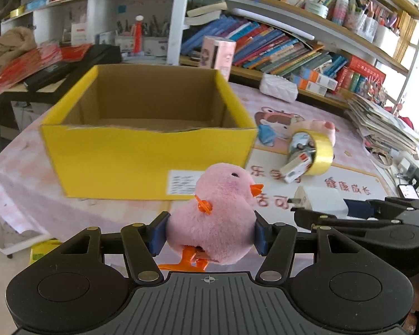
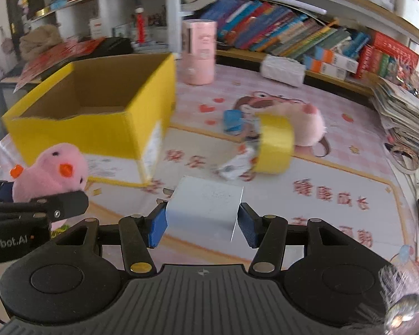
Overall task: Organize objects
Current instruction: 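Carry chick and charger over the yellow box with both tools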
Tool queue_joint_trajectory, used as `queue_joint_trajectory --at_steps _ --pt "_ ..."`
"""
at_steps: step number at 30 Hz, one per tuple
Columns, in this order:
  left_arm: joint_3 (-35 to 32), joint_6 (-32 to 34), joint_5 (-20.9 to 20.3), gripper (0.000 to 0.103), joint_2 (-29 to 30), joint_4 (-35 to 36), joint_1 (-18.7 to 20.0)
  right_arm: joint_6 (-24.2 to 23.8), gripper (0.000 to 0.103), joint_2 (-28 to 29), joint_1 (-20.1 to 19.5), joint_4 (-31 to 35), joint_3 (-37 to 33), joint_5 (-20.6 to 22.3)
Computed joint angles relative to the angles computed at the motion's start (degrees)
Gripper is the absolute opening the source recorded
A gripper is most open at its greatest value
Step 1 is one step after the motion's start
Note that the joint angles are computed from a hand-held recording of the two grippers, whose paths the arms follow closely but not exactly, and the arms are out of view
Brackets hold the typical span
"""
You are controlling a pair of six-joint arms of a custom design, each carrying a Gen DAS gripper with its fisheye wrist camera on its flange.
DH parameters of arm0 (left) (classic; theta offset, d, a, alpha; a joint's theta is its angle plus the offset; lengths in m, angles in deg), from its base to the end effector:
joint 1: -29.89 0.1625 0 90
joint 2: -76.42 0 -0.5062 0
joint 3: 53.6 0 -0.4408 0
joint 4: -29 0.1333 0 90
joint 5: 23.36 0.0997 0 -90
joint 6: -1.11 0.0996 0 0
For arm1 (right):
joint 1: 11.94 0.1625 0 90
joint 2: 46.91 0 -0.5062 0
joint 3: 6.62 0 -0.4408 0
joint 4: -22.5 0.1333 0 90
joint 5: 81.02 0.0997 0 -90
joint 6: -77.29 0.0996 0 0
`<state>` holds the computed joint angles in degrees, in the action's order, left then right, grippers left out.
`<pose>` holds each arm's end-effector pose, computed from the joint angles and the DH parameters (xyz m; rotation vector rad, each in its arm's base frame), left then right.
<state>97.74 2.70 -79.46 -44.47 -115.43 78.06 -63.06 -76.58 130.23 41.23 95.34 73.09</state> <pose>-0.0226 -0.3084 0.3385 0.8105 2.4935 -0.7961 0.4008 -0.2559 -0.0485 0.2486 -2.1553 0.9624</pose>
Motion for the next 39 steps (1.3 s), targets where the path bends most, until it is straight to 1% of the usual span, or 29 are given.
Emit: queue_joint_trajectory --at_steps 6,9,14,20,26,32,39 --pt "-2.27 7.23 -3.21 0.058 -2.82 1.97 5.86 8.11 0.052 5.41 2.40 6.49 -5.56 -0.32" --pt "-3.17 10.38 -4.28 0.058 -4.12 2.99 7.94 11.45 0.052 7.58 3.44 8.66 -7.95 -0.55" --pt "-4.67 14.85 -5.81 0.058 -5.54 3.17 11.50 14.23 0.052 10.11 4.74 10.65 -11.20 -1.02" --pt "-5.94 17.97 -7.60 0.058 -6.82 3.01 14.22 14.35 0.052 12.22 6.11 12.45 -14.71 -0.80" --pt "-6.87 19.75 -8.70 0.058 -7.02 1.56 16.38 12.59 0.052 13.41 6.67 12.94 -17.19 -0.53" --pt "-7.40 20.97 -9.34 0.058 -7.20 0.99 17.45 10.77 0.052 14.04 6.99 12.86 -18.83 -0.30" --pt "-7.70 20.85 -9.50 0.058 -6.94 0.57 18.29 8.50 0.052 14.15 6.98 12.09 -19.46 -0.77"
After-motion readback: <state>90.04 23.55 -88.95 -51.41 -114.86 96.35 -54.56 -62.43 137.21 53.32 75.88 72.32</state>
